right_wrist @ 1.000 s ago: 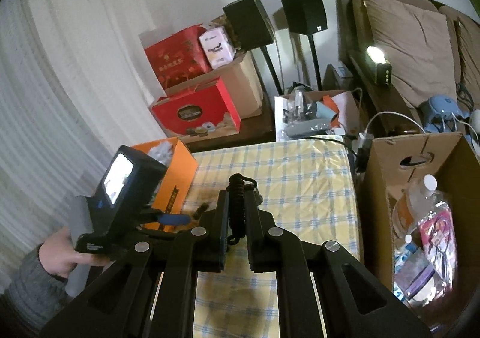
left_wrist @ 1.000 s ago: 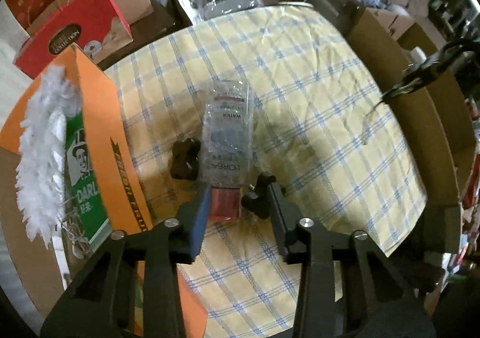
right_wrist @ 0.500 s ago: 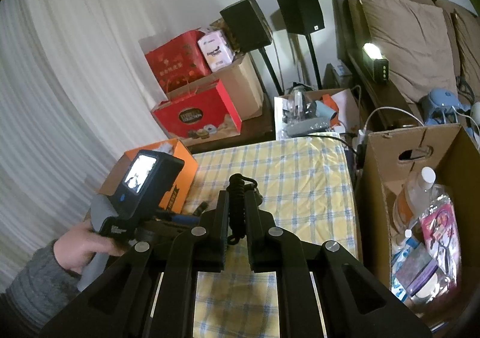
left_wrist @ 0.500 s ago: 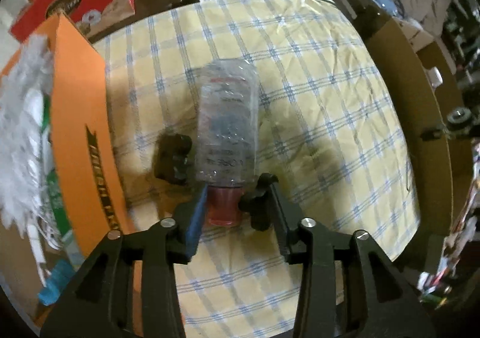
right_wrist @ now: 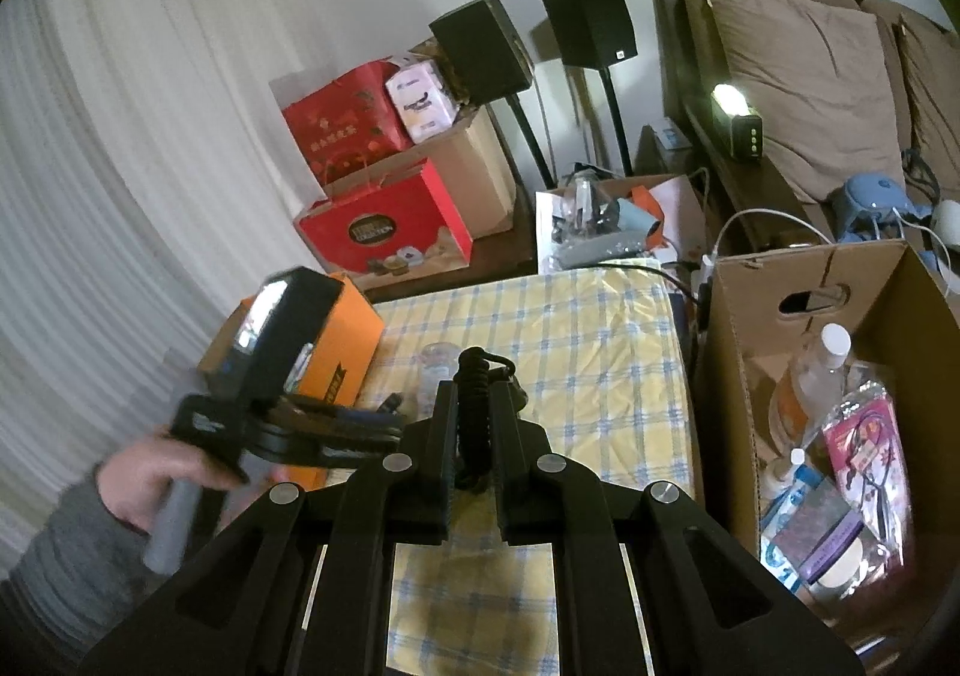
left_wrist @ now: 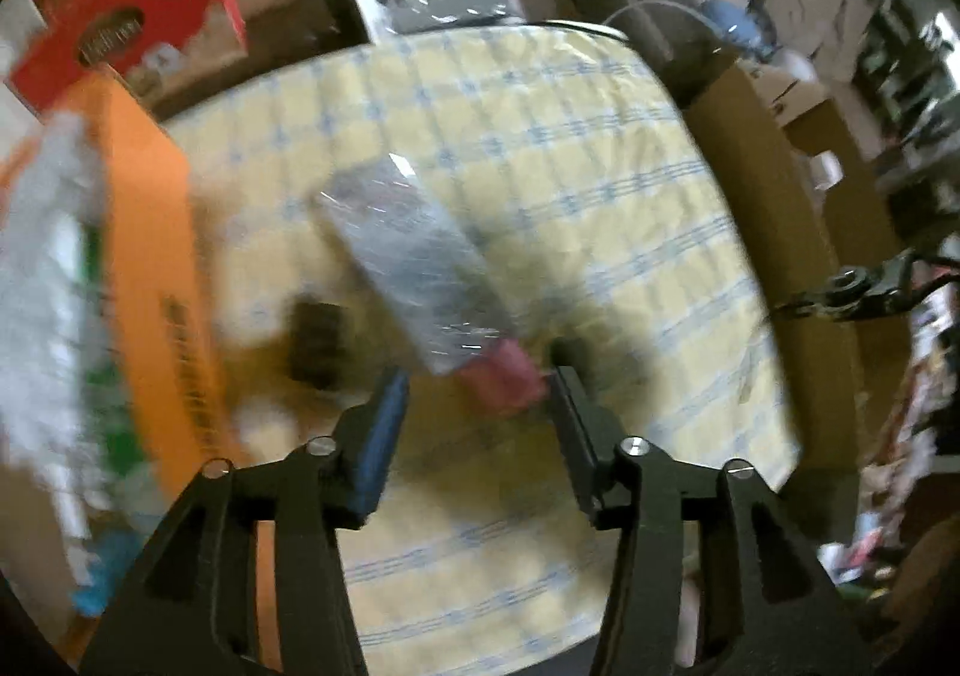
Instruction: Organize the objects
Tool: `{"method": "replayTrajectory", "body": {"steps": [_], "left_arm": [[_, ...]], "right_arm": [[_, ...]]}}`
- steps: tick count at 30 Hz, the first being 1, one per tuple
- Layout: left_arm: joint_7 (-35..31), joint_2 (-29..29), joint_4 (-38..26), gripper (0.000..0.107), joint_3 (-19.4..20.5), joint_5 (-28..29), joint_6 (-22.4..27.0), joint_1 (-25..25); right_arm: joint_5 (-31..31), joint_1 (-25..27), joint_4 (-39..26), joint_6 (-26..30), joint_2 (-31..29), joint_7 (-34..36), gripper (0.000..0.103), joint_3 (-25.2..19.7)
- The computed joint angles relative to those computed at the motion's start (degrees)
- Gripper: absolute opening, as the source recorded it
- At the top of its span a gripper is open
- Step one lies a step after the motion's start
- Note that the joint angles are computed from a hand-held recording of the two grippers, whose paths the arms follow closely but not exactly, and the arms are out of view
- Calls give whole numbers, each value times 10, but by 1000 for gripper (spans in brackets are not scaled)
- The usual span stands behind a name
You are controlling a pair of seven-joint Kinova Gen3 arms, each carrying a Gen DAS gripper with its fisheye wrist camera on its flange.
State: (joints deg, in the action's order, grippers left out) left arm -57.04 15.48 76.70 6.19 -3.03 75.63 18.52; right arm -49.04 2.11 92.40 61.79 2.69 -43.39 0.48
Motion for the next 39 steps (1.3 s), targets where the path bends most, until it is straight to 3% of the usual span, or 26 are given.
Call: {"method": "replayTrajectory", "body": {"steps": [6,16,26,36,39], "left_arm": [[-10,29,-32,55,-4,-68,84,29],[-32,77,-67,29,-7,-119,139,77],[-31,111,-85,31,-20,-149,165,99],[-11,110,-83,31,-24,-163,170,111],[0,113,-81,38,-23,-167,173,119]], "right_arm": [[-7,1,3,4,-1,7,9,1],[-7,0,1,5,-2,5,9,1],[-9,3,3,6,-1,7,9,2],[-9,1,9,3,-5,7,9,3],[-11,-1,14,3,-7,10,9,2]]}}
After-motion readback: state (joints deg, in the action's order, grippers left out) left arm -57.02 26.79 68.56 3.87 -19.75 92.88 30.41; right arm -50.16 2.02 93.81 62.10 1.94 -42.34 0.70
